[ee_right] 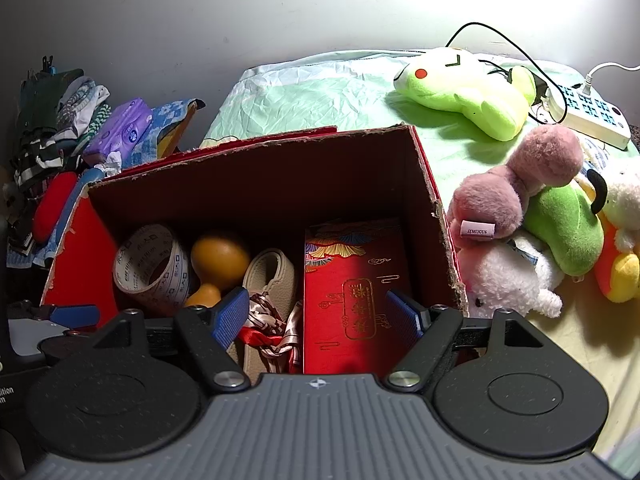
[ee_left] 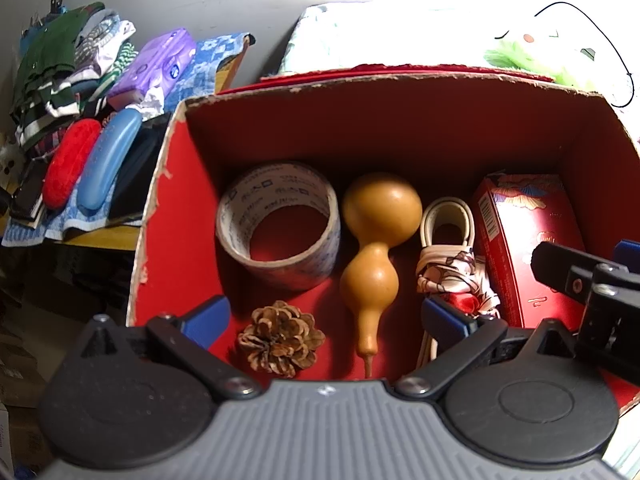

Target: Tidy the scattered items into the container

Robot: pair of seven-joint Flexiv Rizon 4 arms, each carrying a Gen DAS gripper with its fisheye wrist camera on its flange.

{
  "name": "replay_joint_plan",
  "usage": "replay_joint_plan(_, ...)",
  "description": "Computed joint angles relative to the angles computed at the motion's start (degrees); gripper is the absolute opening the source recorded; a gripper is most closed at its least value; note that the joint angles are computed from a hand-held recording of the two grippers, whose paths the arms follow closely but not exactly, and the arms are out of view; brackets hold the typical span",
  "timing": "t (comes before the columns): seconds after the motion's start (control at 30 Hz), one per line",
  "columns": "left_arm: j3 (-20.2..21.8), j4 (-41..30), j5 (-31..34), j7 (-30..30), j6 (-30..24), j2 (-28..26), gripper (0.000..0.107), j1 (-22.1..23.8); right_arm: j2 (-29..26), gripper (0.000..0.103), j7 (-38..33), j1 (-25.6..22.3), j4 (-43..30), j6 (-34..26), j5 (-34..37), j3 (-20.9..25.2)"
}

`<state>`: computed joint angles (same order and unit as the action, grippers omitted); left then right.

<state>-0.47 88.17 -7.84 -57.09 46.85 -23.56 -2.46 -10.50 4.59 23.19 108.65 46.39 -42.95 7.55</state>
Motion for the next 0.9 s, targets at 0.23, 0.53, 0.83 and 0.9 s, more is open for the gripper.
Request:
replay_joint_plan(0.23, 0.0, 0.0, 0.2, 0.1, 0.1, -0.1, 0.102, -0.1, 0.0, 0.078, 0.0, 0.0, 0.1, 0.1, -0.1, 0.0)
replay_joint_plan(0.53, -0.1, 0.3, -0.1, 0.0, -0.1, 0.2, 0.102, 0.0, 0.1, 0.078, 0.2, 0.0, 0.2, 0.0, -0.1, 0.1)
replay_joint_plan(0.83, 0.0, 1.9, -0.6, -0.3, 0.8, 1.5, 0.102, 0.2, 0.8, 0.077, 1.4, 0.6, 0.2, -1.8, -1.7, 0.5)
replay_joint_plan(0.9, 0.0, 2.5, -0.8, -0.2, 1.3, 2.0, 0.102, 0.2, 0.9, 0.077, 1.7, 0.8, 0.2, -2.1, -2.1, 0.6)
